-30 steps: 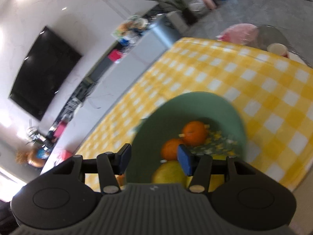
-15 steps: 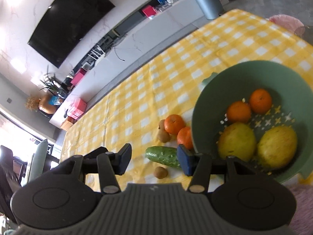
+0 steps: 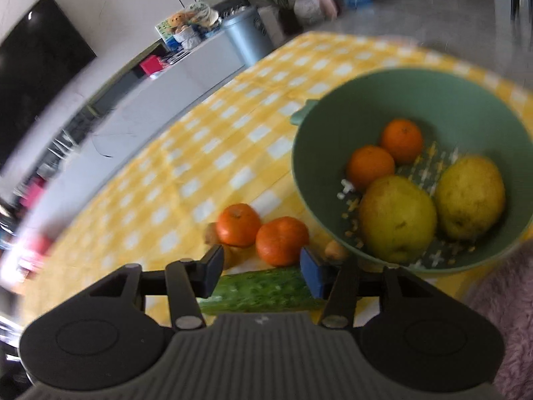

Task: Organize fruits
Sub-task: 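Move both tools back over the table toward the remaining fruit, then grasp the orange beside the cucumber with the right tool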

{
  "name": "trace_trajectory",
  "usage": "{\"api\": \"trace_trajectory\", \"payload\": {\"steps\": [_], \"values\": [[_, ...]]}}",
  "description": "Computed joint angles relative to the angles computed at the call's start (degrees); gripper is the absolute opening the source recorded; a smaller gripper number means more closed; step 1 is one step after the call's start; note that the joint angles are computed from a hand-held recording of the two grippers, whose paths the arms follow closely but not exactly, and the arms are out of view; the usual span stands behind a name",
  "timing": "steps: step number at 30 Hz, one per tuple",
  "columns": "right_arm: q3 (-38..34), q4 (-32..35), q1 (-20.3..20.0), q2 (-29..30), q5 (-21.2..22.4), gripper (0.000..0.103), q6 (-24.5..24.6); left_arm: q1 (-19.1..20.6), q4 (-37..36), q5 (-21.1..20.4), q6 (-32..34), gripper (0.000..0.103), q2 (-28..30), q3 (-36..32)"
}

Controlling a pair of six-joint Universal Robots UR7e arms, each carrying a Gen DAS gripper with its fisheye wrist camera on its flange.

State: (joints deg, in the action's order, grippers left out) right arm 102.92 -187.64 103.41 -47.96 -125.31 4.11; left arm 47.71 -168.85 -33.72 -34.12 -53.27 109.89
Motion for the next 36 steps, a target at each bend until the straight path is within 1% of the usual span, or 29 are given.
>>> {"api": "trace_trajectory", "payload": {"steps": [1,4,9,12,15,18,19,21,23,24,27,31,32,33,34,36], "values": [[-0.6,-1.2,0.4,1.2,-1.1,0.05,-1.7,0.0,0.0,0.7,-0.6,0.075,0.2,0.0],[-3.3,-0.2,1.4,4.4,-5.7,0.049,-4.5,0.3,1.3,1.2,-1.4,0.075,0.3,-0.3],[-5.9,-6.0,2.2,9.3,-12.3,0.048,-10.7,0.7,1.5,0.7,-1.3,0.075,0.3,-0.2],[-6.8,-9.0,2.3,11.1,-13.9,0.048,-12.8,0.7,1.2,0.1,-1.2,0.075,0.3,-0.1],[-7.7,-11.1,2.3,12.4,-15.2,0.043,-14.1,0.8,1.9,0.4,-1.5,0.075,0.5,-0.2],[-8.4,-13.4,2.3,13.6,-15.9,0.041,-16.1,1.1,3.2,0.2,-2.6,0.075,0.4,-0.4],[-8.5,-13.8,2.3,13.8,-16.2,0.038,-16.5,1.1,3.6,0.3,-2.8,0.075,0.4,-0.4],[-8.3,-14.1,2.2,13.6,-15.7,0.038,-16.1,1.1,4.3,1.0,-3.3,0.075,0.5,-0.5],[-7.1,-13.6,1.6,12.4,-13.0,0.038,-14.6,0.9,4.9,2.2,-4.0,0.075,0.6,-0.6],[-6.7,-13.0,1.5,11.9,-12.4,0.038,-14.0,0.8,5.1,2.7,-4.2,0.075,0.6,-0.6],[-5.1,-12.6,1.1,10.4,-10.1,0.037,-11.3,0.8,5.9,3.5,-5.3,0.075,0.3,-0.5],[-2.7,-12.5,0.9,8.5,-7.5,0.036,-10.0,0.9,6.2,3.8,-5.7,0.075,0.3,-0.4],[-2.3,-12.9,0.9,8.2,-7.1,0.033,-10.5,0.9,6.2,3.7,-5.5,0.075,0.2,-0.4],[-2.0,-13.9,1.0,8.0,-6.6,0.02,-11.2,1.0,6.3,3.7,-5.4,0.075,0.2,-0.5],[-1.4,-14.6,1.0,7.6,-5.7,0.014,-11.9,1.0,6.5,3.7,-5.3,0.075,0.2,-0.6],[-0.8,-13.7,1.2,6.6,-4.1,0.014,-12.8,1.1,7.2,3.8,-5.4,0.075,0.2,-0.8]]}}
